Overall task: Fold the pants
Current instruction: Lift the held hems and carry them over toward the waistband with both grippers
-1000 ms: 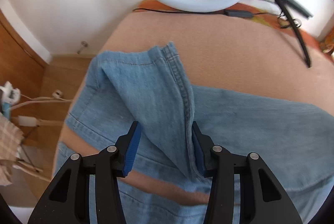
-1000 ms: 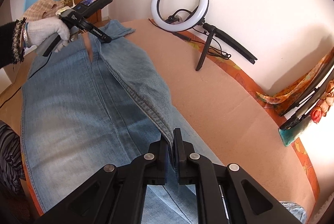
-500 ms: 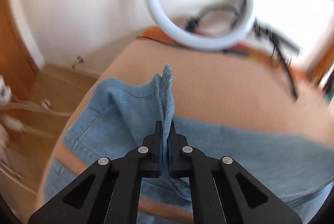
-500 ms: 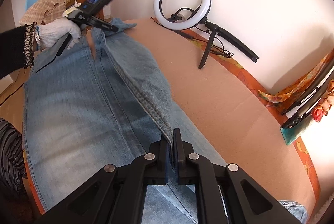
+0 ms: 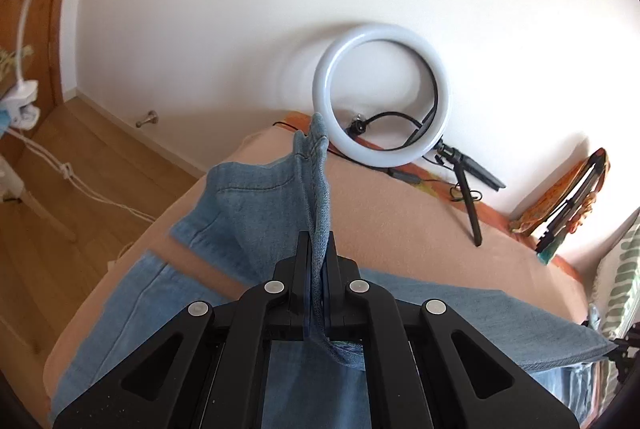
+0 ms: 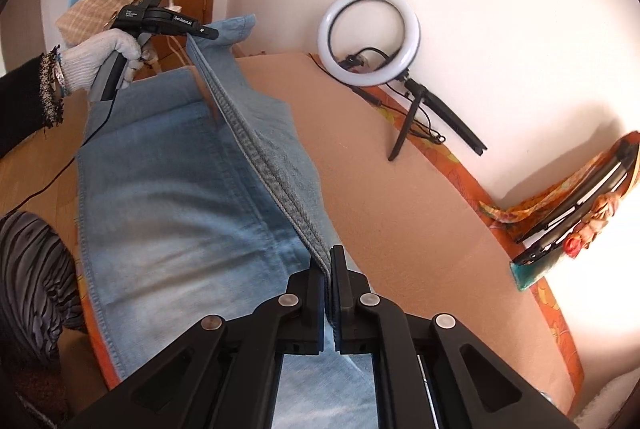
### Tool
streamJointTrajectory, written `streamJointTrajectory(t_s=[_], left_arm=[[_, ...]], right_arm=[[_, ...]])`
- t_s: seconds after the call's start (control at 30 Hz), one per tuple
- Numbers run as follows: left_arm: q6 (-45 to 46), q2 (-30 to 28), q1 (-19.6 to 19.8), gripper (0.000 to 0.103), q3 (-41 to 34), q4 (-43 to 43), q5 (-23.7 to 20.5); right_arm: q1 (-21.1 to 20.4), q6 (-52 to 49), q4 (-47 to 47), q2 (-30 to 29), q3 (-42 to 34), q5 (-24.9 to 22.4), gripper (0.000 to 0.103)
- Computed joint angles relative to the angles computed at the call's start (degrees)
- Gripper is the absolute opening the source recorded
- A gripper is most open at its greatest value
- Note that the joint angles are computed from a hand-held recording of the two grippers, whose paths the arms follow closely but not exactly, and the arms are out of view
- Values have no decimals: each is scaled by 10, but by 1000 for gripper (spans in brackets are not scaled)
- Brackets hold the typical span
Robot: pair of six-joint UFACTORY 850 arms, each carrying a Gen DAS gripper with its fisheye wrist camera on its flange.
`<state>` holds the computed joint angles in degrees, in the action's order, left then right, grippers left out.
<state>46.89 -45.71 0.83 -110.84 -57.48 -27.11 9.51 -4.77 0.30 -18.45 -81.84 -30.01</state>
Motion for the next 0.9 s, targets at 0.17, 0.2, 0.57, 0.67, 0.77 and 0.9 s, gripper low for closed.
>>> streamJointTrajectory(t_s=[0.17, 0.2, 0.57, 0.67, 0.77, 0.9], left_arm=[[168, 79, 27, 3, 146, -192, 2], [189, 90, 32, 3, 169, -222, -2], [287, 147, 65, 3, 322, -374, 7], [267, 146, 68, 4, 321, -358, 12], [263, 146, 72, 17, 321, -381, 22], [211, 129, 89, 24, 306, -375, 0]], right_arm=[[31, -3, 16, 37, 28, -15, 0], [36, -3, 20, 43, 36, -15, 0], [106, 13, 44, 59, 92, -32, 0], [112, 23, 48, 59, 98, -30, 0], [115, 37, 44, 60, 102, -27, 0], [124, 63, 12, 58, 106, -32, 0]])
